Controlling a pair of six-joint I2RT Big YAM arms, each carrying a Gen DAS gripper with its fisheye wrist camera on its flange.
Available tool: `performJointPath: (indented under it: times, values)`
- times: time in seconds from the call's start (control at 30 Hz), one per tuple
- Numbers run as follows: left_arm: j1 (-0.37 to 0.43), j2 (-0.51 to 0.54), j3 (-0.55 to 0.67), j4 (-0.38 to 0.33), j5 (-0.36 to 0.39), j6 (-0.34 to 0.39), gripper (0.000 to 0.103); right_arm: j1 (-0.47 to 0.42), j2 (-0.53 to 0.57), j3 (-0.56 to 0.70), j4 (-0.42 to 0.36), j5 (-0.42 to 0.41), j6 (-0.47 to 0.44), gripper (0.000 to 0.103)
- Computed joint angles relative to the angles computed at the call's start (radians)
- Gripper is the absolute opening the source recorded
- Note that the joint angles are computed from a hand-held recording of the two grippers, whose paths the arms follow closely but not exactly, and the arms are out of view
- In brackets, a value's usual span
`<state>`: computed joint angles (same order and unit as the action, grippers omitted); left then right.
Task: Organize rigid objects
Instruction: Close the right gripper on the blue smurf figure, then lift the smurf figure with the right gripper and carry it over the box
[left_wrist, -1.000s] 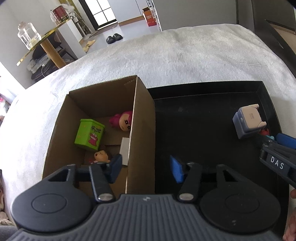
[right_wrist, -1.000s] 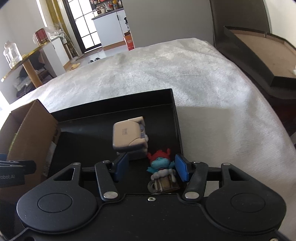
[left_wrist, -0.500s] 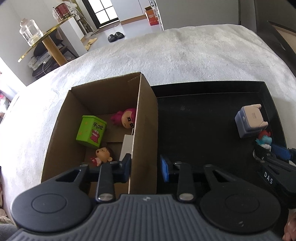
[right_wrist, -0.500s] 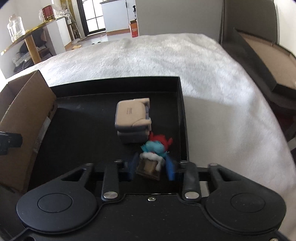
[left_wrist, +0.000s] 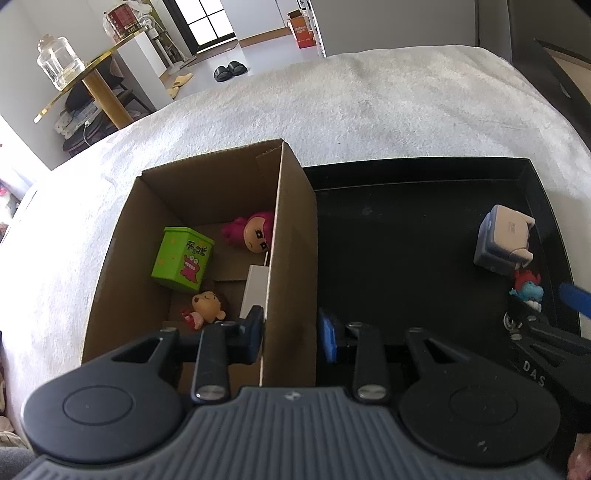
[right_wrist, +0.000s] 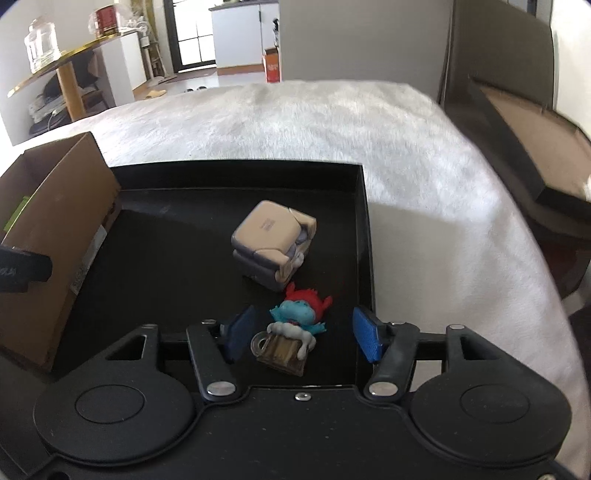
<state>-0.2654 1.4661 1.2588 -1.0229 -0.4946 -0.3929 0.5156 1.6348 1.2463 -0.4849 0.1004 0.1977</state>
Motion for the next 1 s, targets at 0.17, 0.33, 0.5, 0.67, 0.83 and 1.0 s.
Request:
performJointPath:
  times: [0.17, 0.33, 0.5, 0.67, 0.83, 1.0]
  values:
    - [0.004, 0.001, 0.001, 0.005, 0.010, 0.001, 0.032, 0.002, 0.025, 0.024, -0.029, -0.010, 0.028, 0.059]
    - [0.011, -0.006, -0.005, 0.008, 0.016, 0.004, 0.032, 0.011, 0.036, 0.032, -0.025, -0.073, 0.076, 0.058]
    - [0.020, -0.013, -0.011, 0.008, 0.022, 0.000, 0.032, 0.025, 0.041, 0.038, -0.026, -0.044, 0.057, 0.059]
    - [0.024, -0.021, -0.018, 0.009, 0.030, 0.002, 0.033, 0.030, 0.049, 0.043, -0.017, -0.001, 0.060, 0.058]
    - [0.026, -0.026, -0.019, 0.010, 0.033, 0.013, 0.033, 0.035, 0.047, 0.039, -0.014, 0.040, 0.023, 0.038]
    - [0.032, -0.037, -0.021, 0.002, 0.049, 0.019, 0.036, 0.030, 0.034, 0.033, -0.025, 0.023, 0.018, 0.037]
